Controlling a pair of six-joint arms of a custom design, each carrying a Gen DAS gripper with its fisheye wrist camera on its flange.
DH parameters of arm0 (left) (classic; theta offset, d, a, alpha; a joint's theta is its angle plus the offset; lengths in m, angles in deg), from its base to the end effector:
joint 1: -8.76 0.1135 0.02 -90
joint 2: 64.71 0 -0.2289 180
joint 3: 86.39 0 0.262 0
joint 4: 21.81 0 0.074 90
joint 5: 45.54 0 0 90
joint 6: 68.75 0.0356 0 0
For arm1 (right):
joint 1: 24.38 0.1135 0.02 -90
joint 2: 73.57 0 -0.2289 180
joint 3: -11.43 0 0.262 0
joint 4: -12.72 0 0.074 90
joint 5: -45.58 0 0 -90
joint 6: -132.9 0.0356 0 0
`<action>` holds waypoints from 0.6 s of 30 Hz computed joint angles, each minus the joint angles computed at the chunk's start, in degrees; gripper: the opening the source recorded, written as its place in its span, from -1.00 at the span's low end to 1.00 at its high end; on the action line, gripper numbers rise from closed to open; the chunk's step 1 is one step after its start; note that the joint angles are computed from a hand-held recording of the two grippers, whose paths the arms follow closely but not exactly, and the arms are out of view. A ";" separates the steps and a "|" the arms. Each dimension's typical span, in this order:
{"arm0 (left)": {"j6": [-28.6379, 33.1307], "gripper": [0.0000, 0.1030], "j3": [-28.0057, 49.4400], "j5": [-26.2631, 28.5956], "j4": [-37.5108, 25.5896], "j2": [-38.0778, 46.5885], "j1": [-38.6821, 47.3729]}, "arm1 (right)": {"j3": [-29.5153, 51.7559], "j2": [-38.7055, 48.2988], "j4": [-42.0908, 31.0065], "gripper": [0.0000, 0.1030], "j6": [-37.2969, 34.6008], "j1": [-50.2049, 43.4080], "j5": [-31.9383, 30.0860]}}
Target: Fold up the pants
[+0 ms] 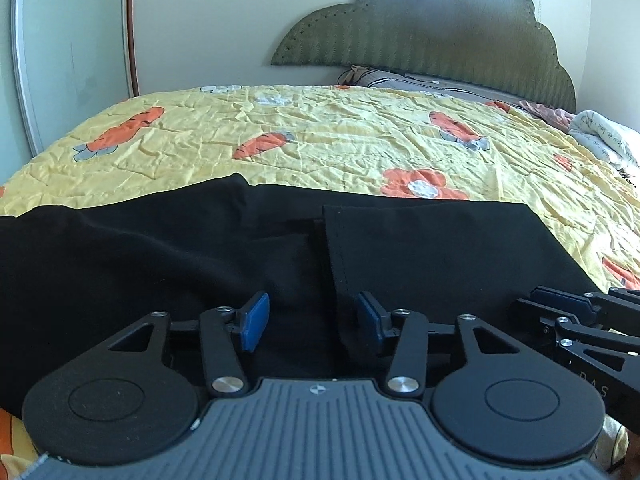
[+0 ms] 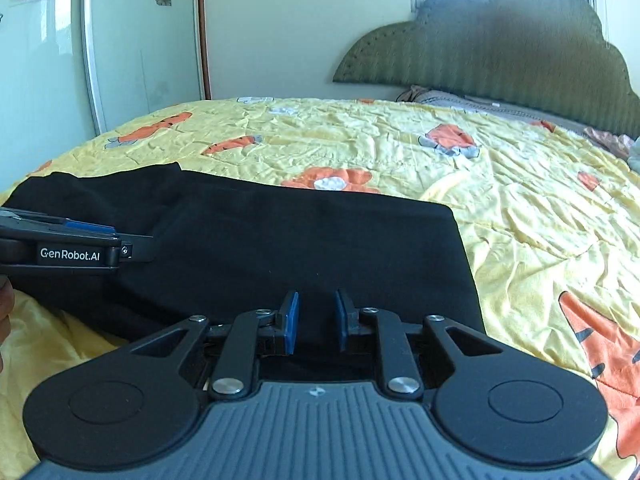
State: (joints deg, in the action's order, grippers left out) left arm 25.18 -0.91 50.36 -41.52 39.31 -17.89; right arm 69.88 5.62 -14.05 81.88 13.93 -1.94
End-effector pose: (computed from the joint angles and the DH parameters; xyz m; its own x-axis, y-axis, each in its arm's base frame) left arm 0.3646 -0.1871 0.1845 -0.5165 0.3355 -0.7878 0.5550 0.8318 -0.0097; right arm 0.2423 0.1608 0.1716 -0.5122 0.1866 -0.8383 0.2868 0.9572 0.0378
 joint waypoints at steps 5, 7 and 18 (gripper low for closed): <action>0.59 0.48 -4.72 -3.05 6.54 -0.93 -0.78 | -0.67 0.51 2.12 -0.56 -0.59 -1.06 -0.97; 1.06 0.52 -5.92 -4.12 8.36 -1.11 -1.18 | -1.06 0.29 2.52 -0.55 -0.14 -1.06 -1.30; 0.21 0.77 -5.09 -4.11 7.60 -0.31 -0.76 | 0.75 1.77 0.59 0.90 -0.08 -1.30 -1.31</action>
State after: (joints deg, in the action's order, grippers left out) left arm 25.39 -6.00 46.25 -33.92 39.01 -18.65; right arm 70.62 7.39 -13.47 81.79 12.63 -3.25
